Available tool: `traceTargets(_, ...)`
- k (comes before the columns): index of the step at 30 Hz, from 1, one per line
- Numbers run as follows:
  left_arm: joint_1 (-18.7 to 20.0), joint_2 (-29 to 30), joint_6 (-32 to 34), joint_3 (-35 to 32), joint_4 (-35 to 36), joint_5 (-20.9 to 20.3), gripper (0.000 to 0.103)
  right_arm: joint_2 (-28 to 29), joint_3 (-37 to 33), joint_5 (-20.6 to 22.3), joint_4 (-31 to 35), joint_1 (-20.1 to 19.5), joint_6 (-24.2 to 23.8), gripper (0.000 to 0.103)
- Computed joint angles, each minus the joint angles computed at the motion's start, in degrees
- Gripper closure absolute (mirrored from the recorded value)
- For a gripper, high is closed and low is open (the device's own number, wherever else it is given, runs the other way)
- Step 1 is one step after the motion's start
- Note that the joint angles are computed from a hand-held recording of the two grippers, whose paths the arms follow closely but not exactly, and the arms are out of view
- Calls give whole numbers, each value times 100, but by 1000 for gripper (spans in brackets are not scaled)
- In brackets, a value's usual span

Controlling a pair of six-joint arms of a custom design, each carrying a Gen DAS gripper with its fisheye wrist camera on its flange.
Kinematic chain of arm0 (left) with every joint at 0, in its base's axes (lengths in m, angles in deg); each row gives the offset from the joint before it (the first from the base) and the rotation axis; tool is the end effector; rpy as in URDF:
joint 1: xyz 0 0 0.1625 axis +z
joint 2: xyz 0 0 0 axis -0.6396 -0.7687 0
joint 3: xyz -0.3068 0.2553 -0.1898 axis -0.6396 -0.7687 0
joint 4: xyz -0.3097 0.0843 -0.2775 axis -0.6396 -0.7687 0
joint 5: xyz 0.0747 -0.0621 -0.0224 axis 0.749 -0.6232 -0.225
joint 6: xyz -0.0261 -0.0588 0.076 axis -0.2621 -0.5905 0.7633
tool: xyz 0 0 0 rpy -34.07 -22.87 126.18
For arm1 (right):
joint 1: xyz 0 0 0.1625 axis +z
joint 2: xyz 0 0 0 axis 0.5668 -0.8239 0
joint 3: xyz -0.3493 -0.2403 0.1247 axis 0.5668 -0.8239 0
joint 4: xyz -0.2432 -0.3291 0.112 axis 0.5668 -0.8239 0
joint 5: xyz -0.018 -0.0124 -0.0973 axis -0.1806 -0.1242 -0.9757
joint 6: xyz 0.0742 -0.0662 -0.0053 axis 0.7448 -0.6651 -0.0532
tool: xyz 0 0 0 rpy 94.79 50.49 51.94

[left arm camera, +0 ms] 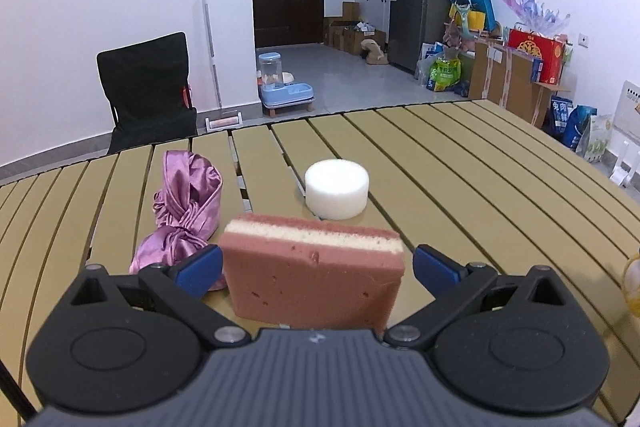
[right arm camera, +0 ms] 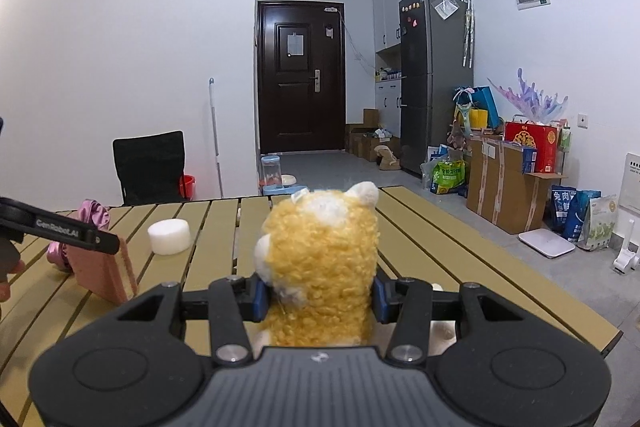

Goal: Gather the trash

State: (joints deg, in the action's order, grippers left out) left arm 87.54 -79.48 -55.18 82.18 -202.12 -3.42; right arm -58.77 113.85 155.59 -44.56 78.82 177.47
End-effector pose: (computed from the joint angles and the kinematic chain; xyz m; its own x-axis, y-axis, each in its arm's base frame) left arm -0.3066 -0.6211 0.2139 -0.5951 0.5019 -0.6277 0.7931 0.4930 -0.3578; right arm 0.2458 -0.4299 0.2392 -0.6764 0.3797 0.6312 -0.5647 0.2828 -0.7753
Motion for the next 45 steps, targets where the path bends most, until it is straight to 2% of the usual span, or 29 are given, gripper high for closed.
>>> traceTargets(13,77,256,97,-170,22,189,0,82,-104,-123,228,-84,132,57)
traceTargets(18,71,235,252,-78,-129,88,8,-2,-56,-158,292,-94,162,57)
traceTargets(24,-20,112,361,117,-299,44,9,3,-82,-139,326,-85,169,57)
traceTargets(30,-206,-188,401,445,-454,25,9,14,-44,-114,252,30,88,57)
traceTargets(36,-419,-616,369,817,-507,122,9,-25,71,-18,320,237,314,57)
traceTargets(45,-850,-1545,1,1584,-399,380,9,-48,188,394,445,865,483,57)
